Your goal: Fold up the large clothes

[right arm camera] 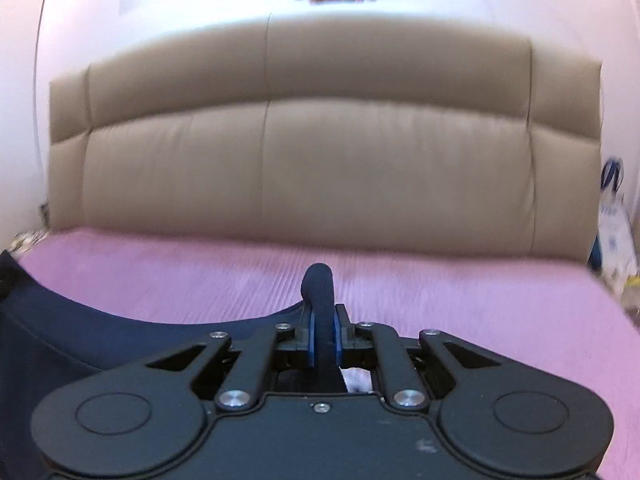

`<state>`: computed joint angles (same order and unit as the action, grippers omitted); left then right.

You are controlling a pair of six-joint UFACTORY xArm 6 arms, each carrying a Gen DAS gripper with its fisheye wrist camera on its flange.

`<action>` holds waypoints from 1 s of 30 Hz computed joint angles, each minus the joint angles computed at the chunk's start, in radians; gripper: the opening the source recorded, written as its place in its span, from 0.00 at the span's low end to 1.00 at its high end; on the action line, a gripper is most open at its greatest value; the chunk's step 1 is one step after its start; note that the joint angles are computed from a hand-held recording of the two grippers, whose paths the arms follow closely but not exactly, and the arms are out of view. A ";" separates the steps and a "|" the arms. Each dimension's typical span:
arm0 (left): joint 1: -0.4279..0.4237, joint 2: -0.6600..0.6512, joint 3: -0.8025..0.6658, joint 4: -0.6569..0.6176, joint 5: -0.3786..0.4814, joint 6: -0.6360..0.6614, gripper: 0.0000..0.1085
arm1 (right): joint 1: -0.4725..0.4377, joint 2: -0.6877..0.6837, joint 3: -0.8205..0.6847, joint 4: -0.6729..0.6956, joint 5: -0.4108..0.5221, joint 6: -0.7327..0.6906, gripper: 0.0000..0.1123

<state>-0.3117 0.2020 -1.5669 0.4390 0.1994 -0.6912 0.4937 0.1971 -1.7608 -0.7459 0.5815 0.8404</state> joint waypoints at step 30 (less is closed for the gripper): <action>-0.136 -0.037 0.245 -0.160 0.213 -0.167 0.03 | 0.212 0.120 0.056 0.474 0.232 -0.109 0.00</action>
